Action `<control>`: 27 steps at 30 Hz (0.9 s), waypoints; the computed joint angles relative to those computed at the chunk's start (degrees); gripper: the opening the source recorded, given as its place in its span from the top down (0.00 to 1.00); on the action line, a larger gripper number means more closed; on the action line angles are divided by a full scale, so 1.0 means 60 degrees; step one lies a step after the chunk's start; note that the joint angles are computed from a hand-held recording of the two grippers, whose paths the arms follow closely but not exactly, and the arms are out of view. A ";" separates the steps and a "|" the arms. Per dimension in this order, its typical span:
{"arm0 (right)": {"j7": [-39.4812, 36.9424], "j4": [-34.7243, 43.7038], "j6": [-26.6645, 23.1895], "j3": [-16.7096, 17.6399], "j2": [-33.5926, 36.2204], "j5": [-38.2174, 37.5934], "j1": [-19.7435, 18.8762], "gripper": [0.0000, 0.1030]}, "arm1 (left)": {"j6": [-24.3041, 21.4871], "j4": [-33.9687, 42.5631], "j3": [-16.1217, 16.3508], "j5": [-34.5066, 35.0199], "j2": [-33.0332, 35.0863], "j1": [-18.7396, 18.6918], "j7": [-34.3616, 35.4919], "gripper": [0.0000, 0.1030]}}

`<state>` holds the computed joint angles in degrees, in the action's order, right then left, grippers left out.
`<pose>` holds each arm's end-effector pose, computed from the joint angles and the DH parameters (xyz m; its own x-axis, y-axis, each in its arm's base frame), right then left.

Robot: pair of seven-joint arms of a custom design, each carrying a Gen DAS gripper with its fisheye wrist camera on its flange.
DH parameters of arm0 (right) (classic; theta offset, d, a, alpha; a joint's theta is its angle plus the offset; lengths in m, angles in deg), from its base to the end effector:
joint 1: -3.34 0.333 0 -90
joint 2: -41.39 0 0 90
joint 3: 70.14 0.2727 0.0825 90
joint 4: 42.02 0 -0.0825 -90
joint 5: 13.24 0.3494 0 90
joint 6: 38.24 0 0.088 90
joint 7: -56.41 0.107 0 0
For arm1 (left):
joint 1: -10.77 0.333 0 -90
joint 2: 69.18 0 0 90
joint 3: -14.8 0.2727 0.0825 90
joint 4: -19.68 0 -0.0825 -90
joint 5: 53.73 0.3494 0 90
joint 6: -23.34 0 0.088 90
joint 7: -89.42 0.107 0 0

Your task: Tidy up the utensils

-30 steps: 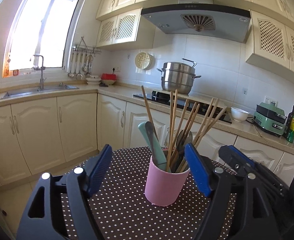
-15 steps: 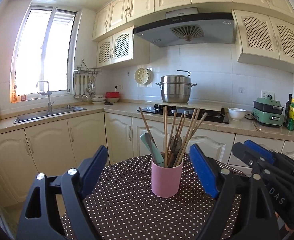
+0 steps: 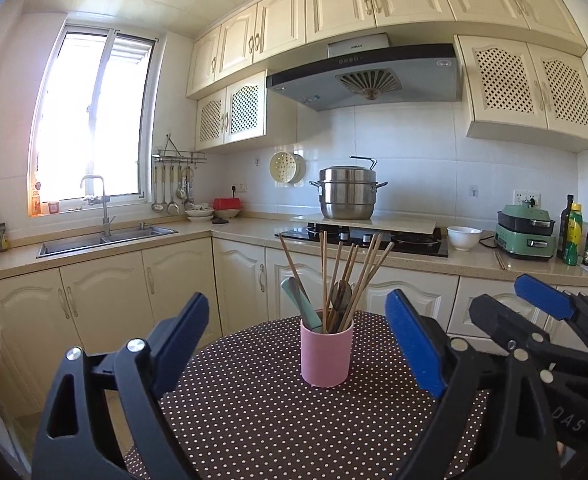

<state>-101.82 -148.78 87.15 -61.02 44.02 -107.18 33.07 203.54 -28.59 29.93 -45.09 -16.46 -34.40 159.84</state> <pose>0.4743 0.3337 0.5215 -0.2901 -0.9546 -0.0674 -0.1197 0.1060 -0.9871 0.5718 -0.4787 0.5181 -0.5597 -0.8284 -0.0209 -0.1267 0.1105 -0.9858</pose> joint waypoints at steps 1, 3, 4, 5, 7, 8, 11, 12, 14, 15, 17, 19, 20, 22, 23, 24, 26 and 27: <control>-0.0080 0.0000 -0.0071 0.0027 -0.0017 0.0032 0.0030 0.30 | 0.0136 -0.0296 0.0130 0.0032 -0.0172 -0.0093 -0.0086 0.14; -0.0172 -0.0040 -0.0221 0.0074 -0.0086 0.0078 0.0083 0.29 | 0.0576 -0.1067 0.0725 -0.0014 -0.0567 -0.0487 -0.0359 0.14; -0.0160 -0.0069 -0.0236 0.0091 -0.0124 0.0072 0.0095 0.28 | 0.0757 -0.1402 0.0989 -0.0122 -0.0727 -0.0681 -0.0379 0.14; -0.0208 -0.0067 -0.0309 0.0116 -0.0147 0.0137 0.0110 0.27 | 0.0906 -0.1713 0.1349 -0.0252 -0.0866 -0.0938 -0.0426 0.14; -0.0286 -0.0079 -0.0389 0.0155 -0.0190 0.0217 0.0135 0.26 | 0.1129 -0.2168 0.1608 -0.0484 -0.1098 -0.1191 -0.0303 0.14; -0.0316 -0.0091 -0.0365 0.0165 -0.0228 0.0279 0.0133 0.26 | 0.1182 -0.2292 0.1683 -0.0600 -0.1164 -0.1277 -0.0215 0.14; -0.0255 -0.0176 -0.0350 0.0196 -0.0329 0.0270 0.0106 0.24 | 0.1380 -0.2591 0.2020 -0.1018 -0.1285 -0.1585 -0.0002 0.14; -0.0245 -0.0199 -0.0311 0.0203 -0.0365 0.0273 0.0089 0.24 | 0.1432 -0.2647 0.2157 -0.1170 -0.1287 -0.1692 0.0066 0.14; -0.0234 -0.0231 -0.0284 0.0224 -0.0407 0.0262 0.0056 0.24 | 0.1481 -0.2732 0.2387 -0.1459 -0.1289 -0.1881 0.0234 0.14; -0.0261 -0.0216 -0.0331 0.0247 -0.0396 0.0274 0.0055 0.24 | 0.1503 -0.2810 0.2602 -0.1644 -0.1287 -0.2052 0.0281 0.14; -0.0317 -0.0190 -0.0344 0.0264 -0.0388 0.0279 0.0049 0.23 | 0.1469 -0.2810 0.2690 -0.1924 -0.1276 -0.2137 0.0461 0.14; -0.0318 -0.0165 -0.0333 0.0273 -0.0381 0.0296 0.0050 0.23 | 0.1490 -0.2801 0.2572 -0.2142 -0.1297 -0.2101 0.0700 0.14; -0.0325 -0.0152 -0.0329 0.0273 -0.0378 0.0301 0.0047 0.22 | 0.1480 -0.2807 0.2492 -0.2243 -0.1327 -0.2074 0.0826 0.14; -0.0356 -0.0132 -0.0378 0.0281 -0.0367 0.0283 0.0055 0.22 | 0.1474 -0.2818 0.2432 -0.2482 -0.1348 -0.2079 0.1046 0.14; -0.0376 -0.0127 -0.0373 0.0275 -0.0370 0.0282 0.0050 0.21 | 0.1457 -0.2805 0.2464 -0.2618 -0.1336 -0.2110 0.1139 0.14; -0.0391 -0.0131 -0.0355 0.0272 -0.0383 0.0299 0.0047 0.21 | 0.1429 -0.2787 0.2528 -0.2758 -0.1315 -0.2159 0.1226 0.14; -0.0392 -0.0124 -0.0277 0.0255 -0.0393 0.0318 0.0024 0.21 | 0.1370 -0.2732 0.2591 -0.3018 -0.1278 -0.2206 0.1415 0.14; -0.0377 -0.0129 -0.0222 0.0243 -0.0404 0.0312 0.0005 0.21 | 0.1373 -0.2705 0.2669 -0.3158 -0.1237 -0.2255 0.1493 0.14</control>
<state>-104.08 -149.55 85.81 -59.56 41.60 -105.31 33.10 211.78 -44.82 45.94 -64.04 -23.89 -47.93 168.80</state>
